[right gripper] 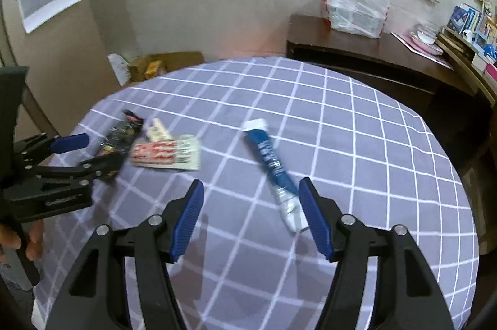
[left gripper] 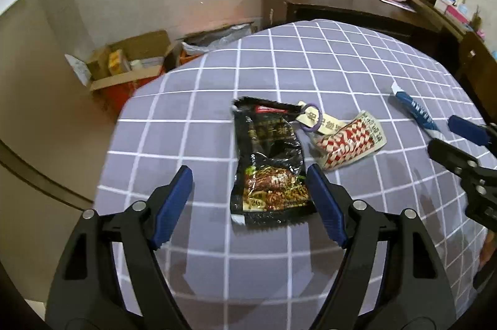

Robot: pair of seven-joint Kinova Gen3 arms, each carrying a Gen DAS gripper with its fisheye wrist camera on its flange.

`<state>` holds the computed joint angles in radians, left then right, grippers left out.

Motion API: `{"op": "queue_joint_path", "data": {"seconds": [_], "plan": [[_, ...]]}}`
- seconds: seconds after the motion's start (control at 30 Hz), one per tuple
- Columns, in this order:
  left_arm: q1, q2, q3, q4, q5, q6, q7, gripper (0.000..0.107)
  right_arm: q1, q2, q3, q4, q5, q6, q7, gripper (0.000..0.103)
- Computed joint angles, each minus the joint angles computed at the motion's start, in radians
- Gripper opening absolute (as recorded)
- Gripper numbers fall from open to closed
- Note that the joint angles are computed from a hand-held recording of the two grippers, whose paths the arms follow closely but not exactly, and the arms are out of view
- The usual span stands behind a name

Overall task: Collect trash
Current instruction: 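Grasp the black snack bag with the left gripper while the right gripper grasps the blue-white tube, then carry the black bag and blue tube over the blue bin and open both grippers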

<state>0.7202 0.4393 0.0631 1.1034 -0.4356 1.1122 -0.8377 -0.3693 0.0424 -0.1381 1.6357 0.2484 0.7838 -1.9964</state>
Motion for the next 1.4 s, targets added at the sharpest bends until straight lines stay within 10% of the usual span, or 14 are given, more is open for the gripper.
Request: {"op": "queue_joint_path", "data": {"seconds": [0.13,0.2,0.4,0.5,1.0,1.4], "plan": [[0.001,0.020,-0.006,-0.013,-0.007,-0.016,-0.002,0.075,0.020,0.058,0.017,-0.047,-0.048,0.013,0.058,0.063],[-0.003,0.015,-0.009,-0.006,-0.001,-0.031,0.000,0.057,0.013,0.068,0.021,-0.055,-0.041,0.014,0.056,0.061],[0.010,-0.009,-0.021,0.031,-0.029,-0.056,0.017,0.018,-0.014,0.084,0.022,-0.071,-0.012,0.032,0.072,0.013],[0.003,-0.050,-0.016,0.090,-0.035,-0.099,0.051,0.012,-0.044,0.076,0.021,-0.068,0.036,0.048,0.033,0.010],[-0.076,-0.410,0.091,0.461,-0.144,-0.170,0.298,0.004,-0.130,-0.052,-0.104,-0.070,0.038,0.071,-0.077,0.009],[-0.254,-0.745,0.100,0.763,-0.063,-0.226,0.296,0.003,-0.433,0.146,-0.169,-0.306,0.108,0.137,-0.173,0.009]]}}
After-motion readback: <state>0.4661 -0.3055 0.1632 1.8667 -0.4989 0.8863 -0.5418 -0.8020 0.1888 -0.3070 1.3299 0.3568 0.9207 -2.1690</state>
